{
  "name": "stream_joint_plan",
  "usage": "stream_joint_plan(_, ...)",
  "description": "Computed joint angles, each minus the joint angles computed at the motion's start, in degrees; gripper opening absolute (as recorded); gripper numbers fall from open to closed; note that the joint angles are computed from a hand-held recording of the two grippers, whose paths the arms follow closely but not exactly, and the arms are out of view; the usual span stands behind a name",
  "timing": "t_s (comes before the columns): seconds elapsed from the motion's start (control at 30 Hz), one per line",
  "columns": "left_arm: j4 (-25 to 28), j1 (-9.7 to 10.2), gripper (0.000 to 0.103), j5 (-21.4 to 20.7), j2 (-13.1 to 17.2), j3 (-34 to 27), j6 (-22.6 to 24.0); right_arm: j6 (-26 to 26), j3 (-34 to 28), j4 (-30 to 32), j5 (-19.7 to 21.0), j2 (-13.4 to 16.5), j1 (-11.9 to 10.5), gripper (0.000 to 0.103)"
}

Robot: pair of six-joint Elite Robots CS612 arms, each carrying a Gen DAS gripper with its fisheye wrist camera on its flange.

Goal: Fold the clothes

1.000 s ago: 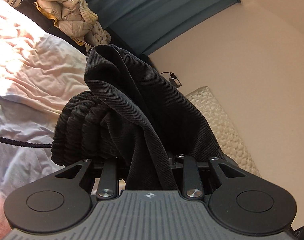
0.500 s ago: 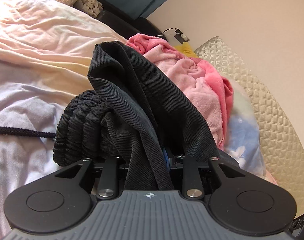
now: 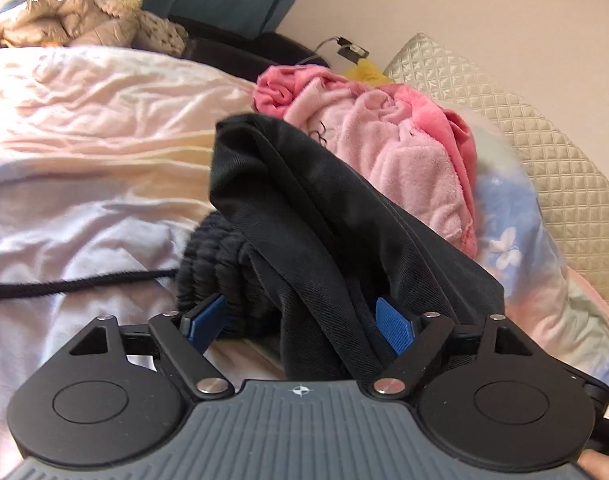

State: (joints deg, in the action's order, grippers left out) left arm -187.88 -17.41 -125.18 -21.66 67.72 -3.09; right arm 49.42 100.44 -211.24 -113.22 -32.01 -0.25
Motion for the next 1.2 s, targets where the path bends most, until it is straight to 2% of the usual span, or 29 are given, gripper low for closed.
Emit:
stream_joint_plan(0.17,-4.2,1.69,0.094,2.4,-3.4,3.3,5.6,-2.4,2.1,-1.1,-4.4,-3.2,2.2,0.069)
stream_joint_plan(0.23,-6.4,2.73,0.094,1.8,-4.4,4.0,7.1,-4.2,2.6,-2.1,-5.7,-4.7,3.2,0.069)
stream_joint_plan(0.4,-8.8,5.80,0.097,-1.9,-7.7,6.4,8.2,-10.3,2.0,-2.6,-7.4,-8.1,6.2,0.069)
stream_joint_plan(0.53,-12.4,8.31,0.101,-0.7,-11.2,9.8,12.9,-16.2,0.3,-3.5,-7.2,-10.0,8.7,0.069)
stream_joint_plan(0.63,-15.0,10.53,0.102,-0.2,-12.9,10.9,15.8,-20.5,-2.7,-1.6,-7.4,-10.6,11.2,0.069)
stream_joint_plan(0.73,-17.1,12.76,0.102,1.2,-13.9,10.9,16.2,-24.7,-6.7,-0.1,-6.7,-10.3,13.4,0.069)
stream_joint_plan(0.87,-19.2,15.76,0.102,2.8,-14.7,10.8,14.5,-29.2,-12.9,1.1,-4.9,-8.4,16.1,0.069)
stream_joint_plan(1.03,-20.8,19.63,0.103,5.9,-14.3,9.3,10.2,-32.2,-22.5,2.7,-1.9,-3.8,19.2,0.069)
stream_joint_plan(1.2,-21.7,22.06,0.103,10.0,-13.0,9.1,10.4,-36.7,-30.8,3.8,3.0,1.2,21.4,0.069)
